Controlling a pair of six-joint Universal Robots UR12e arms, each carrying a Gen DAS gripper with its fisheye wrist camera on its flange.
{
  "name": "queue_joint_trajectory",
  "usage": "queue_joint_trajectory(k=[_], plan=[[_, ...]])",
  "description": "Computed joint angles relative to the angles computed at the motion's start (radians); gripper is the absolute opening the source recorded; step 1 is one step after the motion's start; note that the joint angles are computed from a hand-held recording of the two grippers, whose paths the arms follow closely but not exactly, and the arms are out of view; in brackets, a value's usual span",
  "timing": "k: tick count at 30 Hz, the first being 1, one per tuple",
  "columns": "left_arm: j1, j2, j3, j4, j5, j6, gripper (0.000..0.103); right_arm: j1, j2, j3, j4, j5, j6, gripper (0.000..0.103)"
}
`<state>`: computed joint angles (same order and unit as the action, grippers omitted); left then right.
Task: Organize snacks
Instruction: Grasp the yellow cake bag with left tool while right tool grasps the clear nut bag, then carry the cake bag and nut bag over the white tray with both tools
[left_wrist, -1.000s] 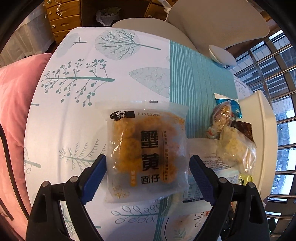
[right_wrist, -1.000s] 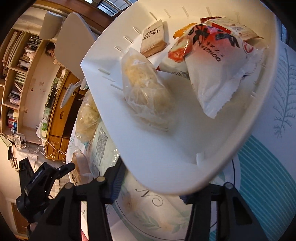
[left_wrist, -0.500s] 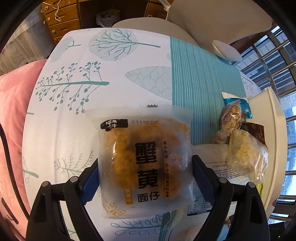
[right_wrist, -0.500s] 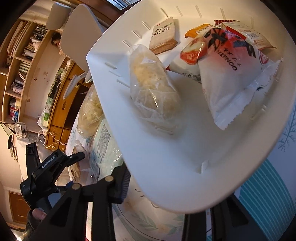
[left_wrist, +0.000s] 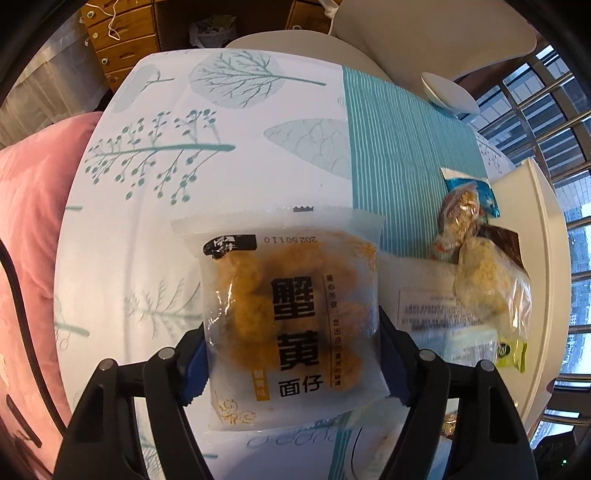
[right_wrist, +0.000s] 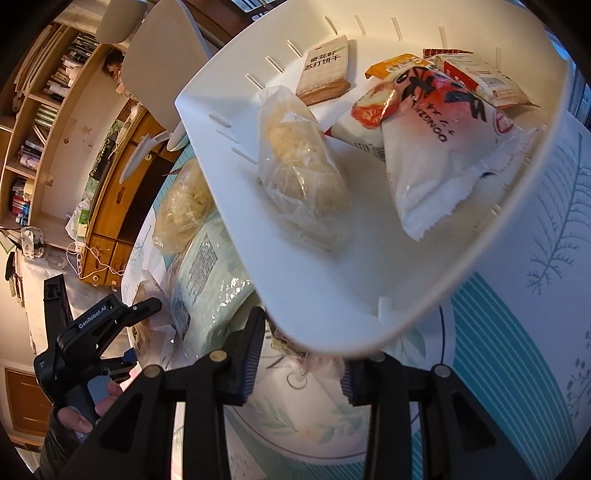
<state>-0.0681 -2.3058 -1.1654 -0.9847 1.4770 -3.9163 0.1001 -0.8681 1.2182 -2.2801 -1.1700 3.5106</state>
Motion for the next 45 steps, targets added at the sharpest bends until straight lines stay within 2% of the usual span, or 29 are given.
queue_joint_trajectory(k=[17, 27, 37, 45], plan=[[-0.007, 0.184, -0.214, 0.098, -0.059, 0.046, 0.073, 0.019, -0.099, 0.097, -0.021, 0.000, -0.073, 0.036], [-0.028, 0.273, -0.292, 0.176, -0.114, 0.077, 0.073, 0.025, -0.173, 0.159, -0.087, -0.021, -0.151, 0.036], [-0.076, 0.292, -0.268, 0.159, -0.070, 0.060, 0.073, -0.002, -0.203, 0.173, -0.110, 0.018, -0.220, 0.036], [-0.134, 0.240, -0.149, 0.077, -0.017, 0.030, 0.074, -0.052, -0.179, 0.104, -0.024, 0.058, -0.312, 0.036]])
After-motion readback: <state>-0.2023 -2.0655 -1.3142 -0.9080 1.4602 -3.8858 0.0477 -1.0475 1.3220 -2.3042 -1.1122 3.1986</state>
